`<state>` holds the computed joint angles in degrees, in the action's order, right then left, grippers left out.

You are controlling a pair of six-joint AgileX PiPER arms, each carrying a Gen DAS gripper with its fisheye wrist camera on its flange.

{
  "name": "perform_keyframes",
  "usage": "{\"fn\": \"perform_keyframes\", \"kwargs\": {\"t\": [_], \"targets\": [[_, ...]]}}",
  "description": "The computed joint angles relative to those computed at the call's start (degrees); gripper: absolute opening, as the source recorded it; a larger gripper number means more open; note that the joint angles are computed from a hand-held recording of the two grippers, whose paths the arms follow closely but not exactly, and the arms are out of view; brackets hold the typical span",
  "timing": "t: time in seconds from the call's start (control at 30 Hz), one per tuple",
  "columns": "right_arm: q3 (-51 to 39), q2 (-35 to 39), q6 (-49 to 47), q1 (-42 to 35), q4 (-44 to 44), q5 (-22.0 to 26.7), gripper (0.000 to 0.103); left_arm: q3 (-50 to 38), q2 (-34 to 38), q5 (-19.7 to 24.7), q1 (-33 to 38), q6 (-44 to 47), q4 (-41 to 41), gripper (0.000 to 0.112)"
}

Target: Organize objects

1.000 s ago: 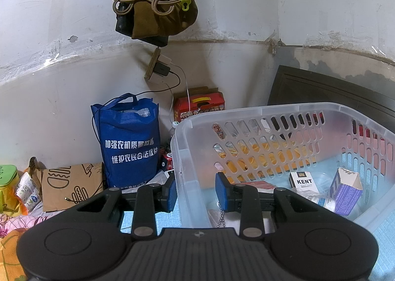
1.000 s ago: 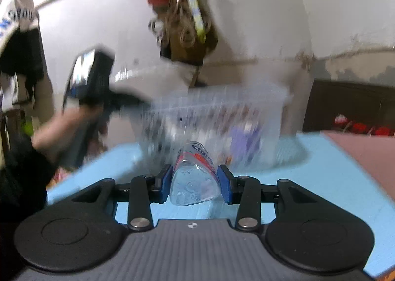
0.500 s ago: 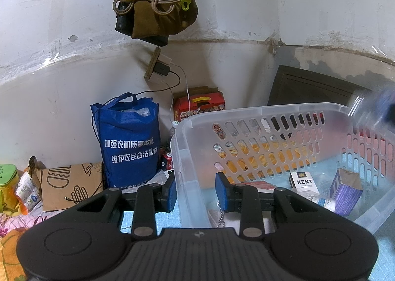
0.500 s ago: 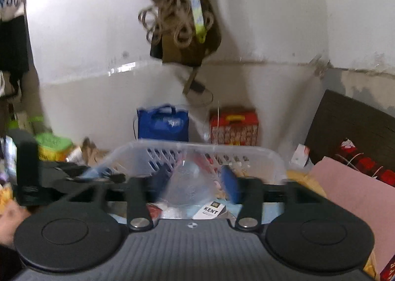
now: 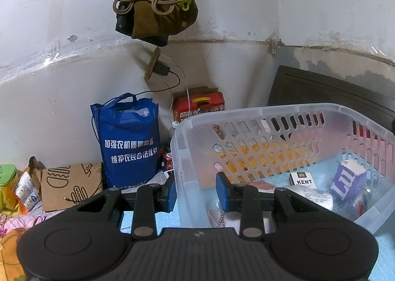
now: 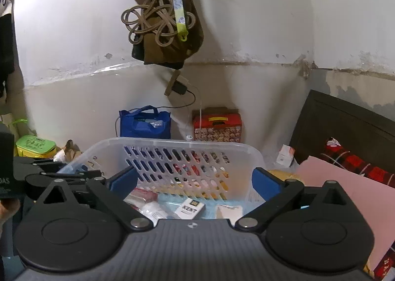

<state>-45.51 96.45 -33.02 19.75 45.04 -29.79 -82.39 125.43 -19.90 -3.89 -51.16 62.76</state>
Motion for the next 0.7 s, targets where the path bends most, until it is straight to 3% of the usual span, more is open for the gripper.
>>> {"fn": "perform_keyframes", "kwargs": {"t": [0.2, 0.43, 0.5, 0.53, 0.63, 0.7], "targets": [[1.8, -1.4, 4.7, -1.8, -4.0, 1.1, 0.103, 0.5, -0.1, -0.2, 0.0, 1.4, -1.4, 0.036], [2.5, -2.8, 2.3, -2.3, -3.0, 2.6, 0.103, 1.2, -0.6, 0.4, -0.2, 3.7, -4.0, 0.036], [3.2, -3.8, 2.6, -2.6, -3.4, 3.1, 0.103, 2.1, -1.1, 0.5, -0.5, 9.4, -9.6, 0.038], [3.6, -4.3, 3.3, -3.1, -4.1, 3.7, 0.103, 3.0, -1.5, 0.1, -0.5, 12.7, -12.9, 0.042], [4.7, -6.0, 4.9, -4.3, -5.7, 5.5, 0.103, 4.5, -2.7, -2.1, 0.5, 12.2, -14.0, 0.075], [5.7, -6.7, 6.0, -4.7, -6.8, 5.3, 0.103, 6.3, -4.0, -4.1, 1.4, 11.6, -14.3, 0.081]]}}
